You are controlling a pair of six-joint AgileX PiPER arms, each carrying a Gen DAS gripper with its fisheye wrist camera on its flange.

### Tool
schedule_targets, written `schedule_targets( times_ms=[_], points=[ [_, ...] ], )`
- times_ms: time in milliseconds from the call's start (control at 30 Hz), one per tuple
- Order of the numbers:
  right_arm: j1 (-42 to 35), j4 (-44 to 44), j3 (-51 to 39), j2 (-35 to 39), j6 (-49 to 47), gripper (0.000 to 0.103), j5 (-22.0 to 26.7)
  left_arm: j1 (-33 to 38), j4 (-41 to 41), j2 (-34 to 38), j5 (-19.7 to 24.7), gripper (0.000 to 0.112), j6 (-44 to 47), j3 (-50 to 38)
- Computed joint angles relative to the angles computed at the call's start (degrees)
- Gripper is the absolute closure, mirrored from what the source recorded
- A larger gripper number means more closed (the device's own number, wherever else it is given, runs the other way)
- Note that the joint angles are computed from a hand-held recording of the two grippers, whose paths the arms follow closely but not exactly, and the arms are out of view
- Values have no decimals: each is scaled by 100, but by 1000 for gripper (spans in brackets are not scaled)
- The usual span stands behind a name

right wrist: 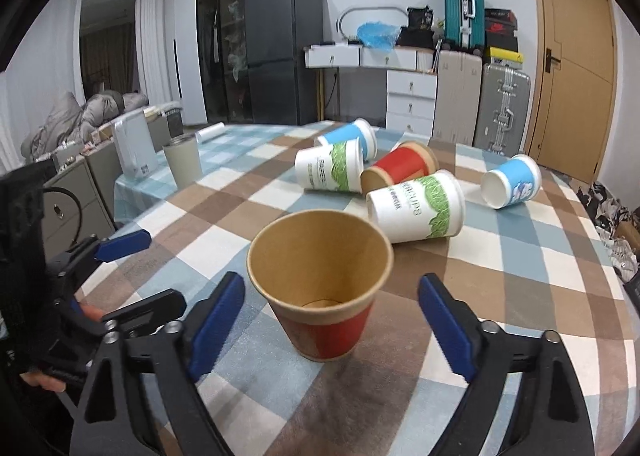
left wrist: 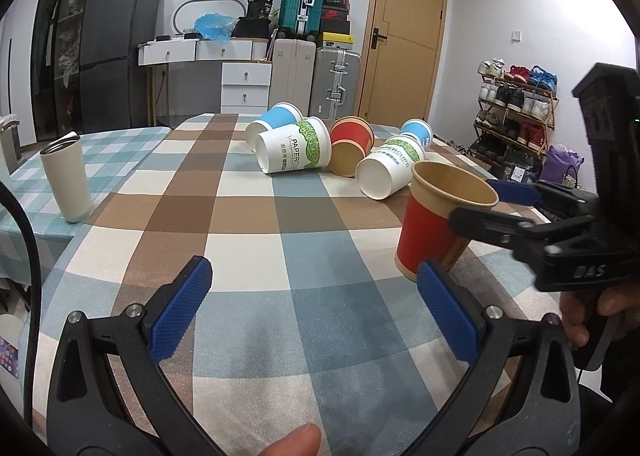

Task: Flip cup upright

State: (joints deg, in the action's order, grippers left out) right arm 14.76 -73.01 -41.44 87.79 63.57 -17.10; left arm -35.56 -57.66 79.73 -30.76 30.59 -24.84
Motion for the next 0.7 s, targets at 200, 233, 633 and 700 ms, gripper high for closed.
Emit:
schedule_targets(
  times_ms=[200, 233, 633, 700],
  points=[
    [-769, 427, 570, -307, -627, 1, -1081, -192, -451, 34, -222, 10, 471, -103],
    [-863, 467, 638, -335, -724, 1, -1222, -192, -473, 1, -175, 10, 502, -124],
    [-1781, 542, 1110, -294, -1313, 0, -2484, -459, -569, -319, -378, 10, 567, -146],
    [-1822, 555, 1153, -289, -1344, 0, -2540, -492, -568, -322, -423, 10, 595, -163]
  ],
)
